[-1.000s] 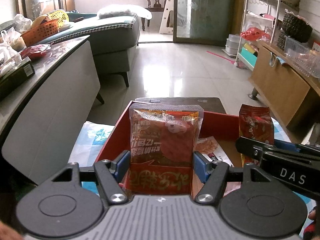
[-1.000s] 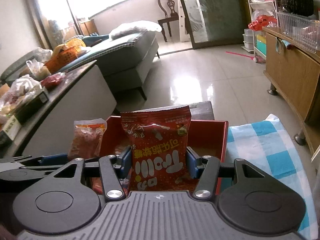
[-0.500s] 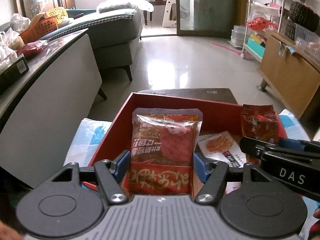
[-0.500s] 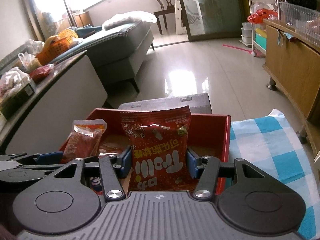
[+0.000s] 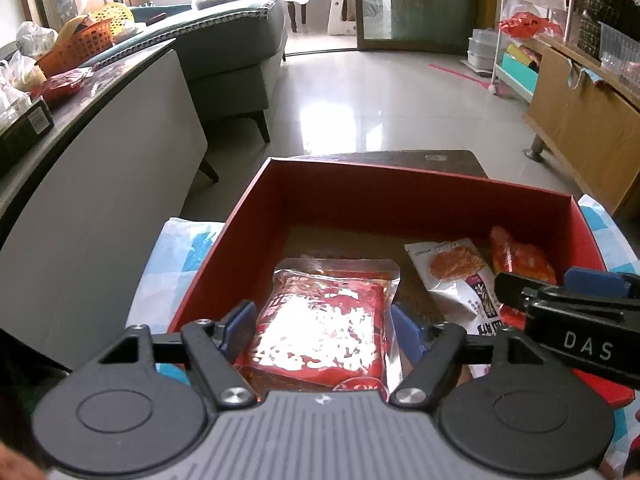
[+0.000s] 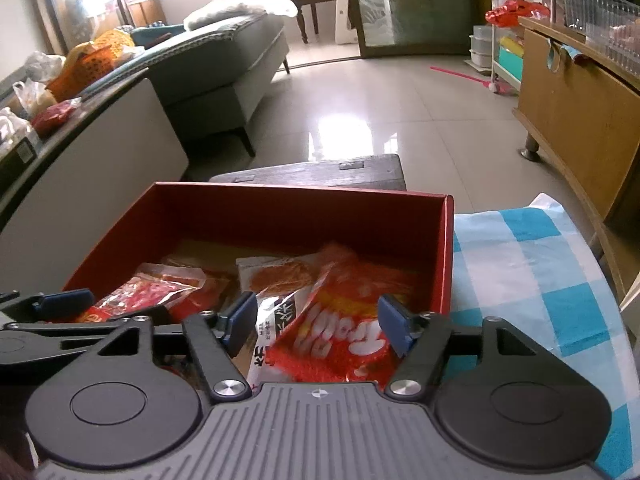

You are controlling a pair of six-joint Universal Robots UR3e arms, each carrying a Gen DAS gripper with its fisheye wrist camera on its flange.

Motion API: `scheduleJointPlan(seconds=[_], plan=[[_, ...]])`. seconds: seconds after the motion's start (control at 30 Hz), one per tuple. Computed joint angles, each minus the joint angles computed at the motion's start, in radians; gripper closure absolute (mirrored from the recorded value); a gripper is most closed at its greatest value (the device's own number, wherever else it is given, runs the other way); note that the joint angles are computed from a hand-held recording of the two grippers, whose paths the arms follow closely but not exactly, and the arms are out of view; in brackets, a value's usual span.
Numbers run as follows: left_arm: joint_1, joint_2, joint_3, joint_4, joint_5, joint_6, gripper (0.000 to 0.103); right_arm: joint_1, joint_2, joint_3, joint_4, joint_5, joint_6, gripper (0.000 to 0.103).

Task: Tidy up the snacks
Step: 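Open both grippers to release the bags into the red box, then grasp the orange character candy with the left gripper while the right grasps the silver-brown foil packet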

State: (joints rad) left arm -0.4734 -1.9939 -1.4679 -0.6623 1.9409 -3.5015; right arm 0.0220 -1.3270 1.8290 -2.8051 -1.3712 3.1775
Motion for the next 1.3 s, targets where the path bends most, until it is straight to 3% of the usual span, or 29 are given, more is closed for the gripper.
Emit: scheduleJointPlan(seconds=[0.37,0.6,0.77,1.3], plan=[[-0.007,0.208,-0.135,-0.055,-0.024,-0.019,0.034,0.011,-0.173,0.039,0.096,-0.012,-0.037,0.021],[-0.010,0.405,-0.307,-0.075,-0.046,-0.042,0.034,-0.018,-0.372,0.178,0.159,0.064,-0.027,0.020],[-0.003,0.521,-0.424,-0.091,-0.046,-0.027,0.034,0.010,-0.472,0.262,0.203,0.055,-0.032,0.020],[0.041,0.869,-0.701,-0.284,-0.120,0.013,0.034,0.166,-0.565,0.364,0.310,0.015,0.015,0.017]])
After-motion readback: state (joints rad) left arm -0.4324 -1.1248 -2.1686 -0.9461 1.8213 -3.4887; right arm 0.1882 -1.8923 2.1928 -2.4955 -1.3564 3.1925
